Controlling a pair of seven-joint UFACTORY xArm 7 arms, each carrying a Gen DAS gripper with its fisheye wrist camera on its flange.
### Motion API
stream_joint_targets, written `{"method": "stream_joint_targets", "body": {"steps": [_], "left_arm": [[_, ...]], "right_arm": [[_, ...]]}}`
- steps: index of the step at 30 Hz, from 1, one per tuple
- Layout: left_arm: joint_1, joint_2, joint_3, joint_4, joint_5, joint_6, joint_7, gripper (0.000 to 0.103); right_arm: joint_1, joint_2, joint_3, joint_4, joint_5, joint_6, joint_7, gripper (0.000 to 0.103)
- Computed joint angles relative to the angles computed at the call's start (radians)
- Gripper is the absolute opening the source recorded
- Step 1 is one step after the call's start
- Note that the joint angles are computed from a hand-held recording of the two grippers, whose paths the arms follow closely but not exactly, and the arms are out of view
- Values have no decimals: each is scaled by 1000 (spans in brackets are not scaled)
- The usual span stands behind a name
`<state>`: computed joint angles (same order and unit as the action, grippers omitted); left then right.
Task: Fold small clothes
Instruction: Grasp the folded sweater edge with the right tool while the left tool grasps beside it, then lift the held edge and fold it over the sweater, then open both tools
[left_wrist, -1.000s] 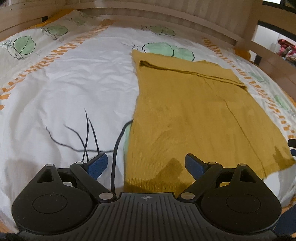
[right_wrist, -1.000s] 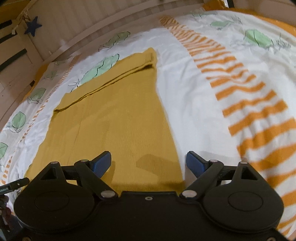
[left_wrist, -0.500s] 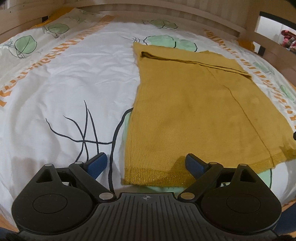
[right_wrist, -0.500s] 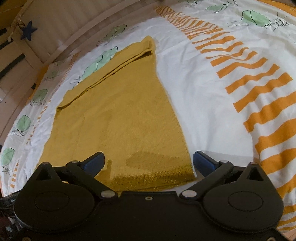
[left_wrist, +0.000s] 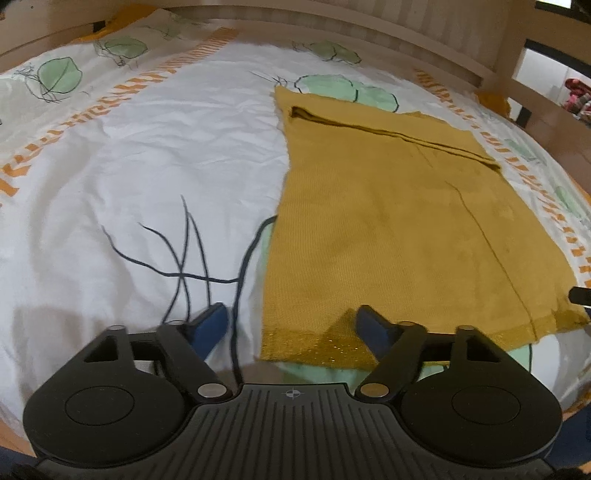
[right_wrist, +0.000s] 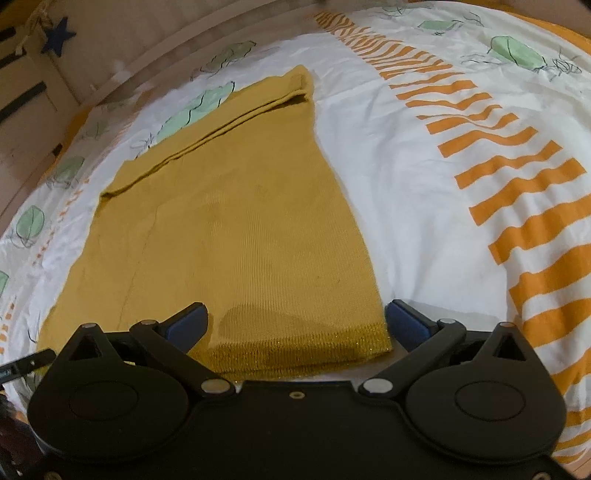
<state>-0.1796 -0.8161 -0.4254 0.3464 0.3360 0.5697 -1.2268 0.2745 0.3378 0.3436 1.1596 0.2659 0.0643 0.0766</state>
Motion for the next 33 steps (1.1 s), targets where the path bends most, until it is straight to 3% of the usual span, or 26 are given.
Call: {"method": "stream_joint_targets", "body": {"steps": [2,6,8,10,17,18,19,21,23,24,26,27,30,33], "left_arm": [[-4,-17,8,-10,-7,-2,-6,62],[-10,-40,19,-26,-21,-13,-7,53],[-16,-52,25,-33,-28,-29,-4,43],[-22,-59,36,-45,-40,-61,3,41],[-16,-29,30,-41,-60,-101,30,41],[-15,-24,30,-39,-62,-105,33,38],[-10,-22,24,-36,-62,-103,33,27],[-1,-16,14,-31,-57,-98,30,19],[3,-19,6,-35,-55,-107,21,11],[4,-18,6,-36,-53,-112,21,10],[12,-24,-7,-37,-45,-114,13,7],[14,-30,-13,-37,-42,-113,8,7],[30,-51,-33,-39,-22,-120,-7,6],[62,-97,-61,-48,1,-142,-41,6]], "right_arm": [[-25,1,28,0,19,3,-16,103],[-149,13,165,-1,136,-2,-112,103],[-218,22,242,0,216,-2,-171,103],[-259,28,289,3,283,-3,-218,103],[-235,25,270,18,384,15,-303,103],[-232,25,267,21,398,18,-315,103],[-228,25,264,24,413,20,-327,102],[-211,20,246,25,434,21,-342,94],[-174,8,204,19,429,13,-331,65],[-157,2,184,15,423,9,-322,57],[-194,9,222,18,467,16,-363,16],[-228,20,261,27,520,29,-411,16],[-193,7,232,22,528,5,-439,16],[-318,29,402,28,689,-75,-625,16]]}}
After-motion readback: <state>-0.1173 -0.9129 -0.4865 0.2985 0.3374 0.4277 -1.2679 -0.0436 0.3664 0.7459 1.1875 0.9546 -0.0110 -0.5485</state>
